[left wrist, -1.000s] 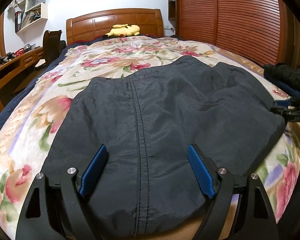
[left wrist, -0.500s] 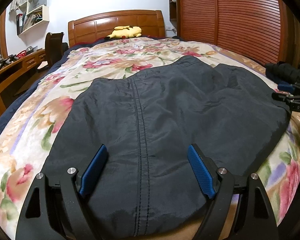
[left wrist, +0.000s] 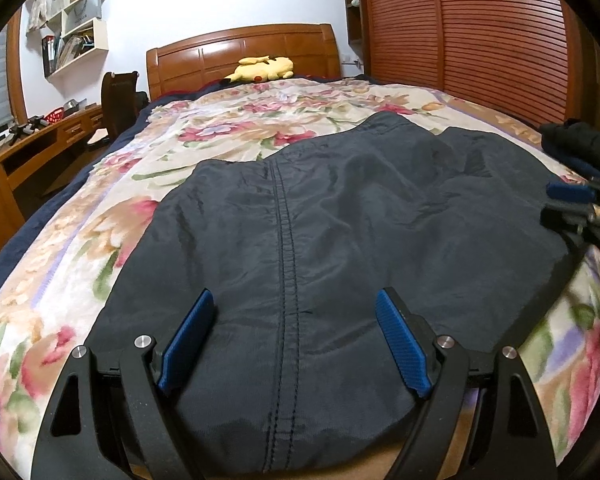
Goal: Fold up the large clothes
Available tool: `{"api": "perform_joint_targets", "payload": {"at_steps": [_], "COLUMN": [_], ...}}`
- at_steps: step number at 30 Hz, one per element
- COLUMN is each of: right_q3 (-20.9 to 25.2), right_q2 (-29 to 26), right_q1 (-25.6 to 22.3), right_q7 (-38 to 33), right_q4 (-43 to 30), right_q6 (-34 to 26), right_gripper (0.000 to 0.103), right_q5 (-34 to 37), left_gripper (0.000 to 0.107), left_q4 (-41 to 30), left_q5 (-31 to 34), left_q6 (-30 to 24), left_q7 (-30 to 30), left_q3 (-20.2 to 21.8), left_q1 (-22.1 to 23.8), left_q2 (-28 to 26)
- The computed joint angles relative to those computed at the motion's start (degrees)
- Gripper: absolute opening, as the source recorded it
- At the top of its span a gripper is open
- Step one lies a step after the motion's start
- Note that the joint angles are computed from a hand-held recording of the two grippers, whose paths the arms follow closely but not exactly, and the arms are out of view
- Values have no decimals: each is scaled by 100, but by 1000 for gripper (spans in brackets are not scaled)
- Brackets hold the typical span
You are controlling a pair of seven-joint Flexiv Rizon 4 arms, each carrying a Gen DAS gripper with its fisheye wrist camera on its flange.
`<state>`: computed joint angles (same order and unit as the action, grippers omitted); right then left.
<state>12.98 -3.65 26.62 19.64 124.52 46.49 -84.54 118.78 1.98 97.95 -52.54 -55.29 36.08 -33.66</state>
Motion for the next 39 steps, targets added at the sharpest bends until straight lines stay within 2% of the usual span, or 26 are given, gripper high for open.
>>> {"api": "perform_joint_targets", "payload": {"at_steps": [2,6,16,19,24,30,39], "right_q3": [-7,-2,-3,-14,7,-9,-3], "right_q2": [-109,-161,-108,-92,-77,-119,-116], "right_q1": [0,90,120,68,67,98,127], "right_q7": [-117,-322,-44,-74,-273,-458,-534], "right_q4": [-9,-18,106,113,46,-32,-19], "right_q6": [142,-30,-95,32,36,-29,-94], "right_gripper": [65,65,66,66,67,67,68], "right_q5": [86,178,-119,-68,194,338,348], "left_gripper": [84,84,84,84,84,84,86], "left_q4": [37,115,368,355,271,370,405], "left_q5": [23,102,-291,-436,-770,-1112,-1533], "left_q6": [72,173,-347,-374,-479,-629,-944], "left_q7": [-19,-186,-299,-265,-168,-35,-90], "left_q3": [-31,-83,-505,-425,-48,-363,-271], "left_q1": [38,161,909,935,743,1094,1023], "left_q2": [-21,21,615,762,835,653,554]}}
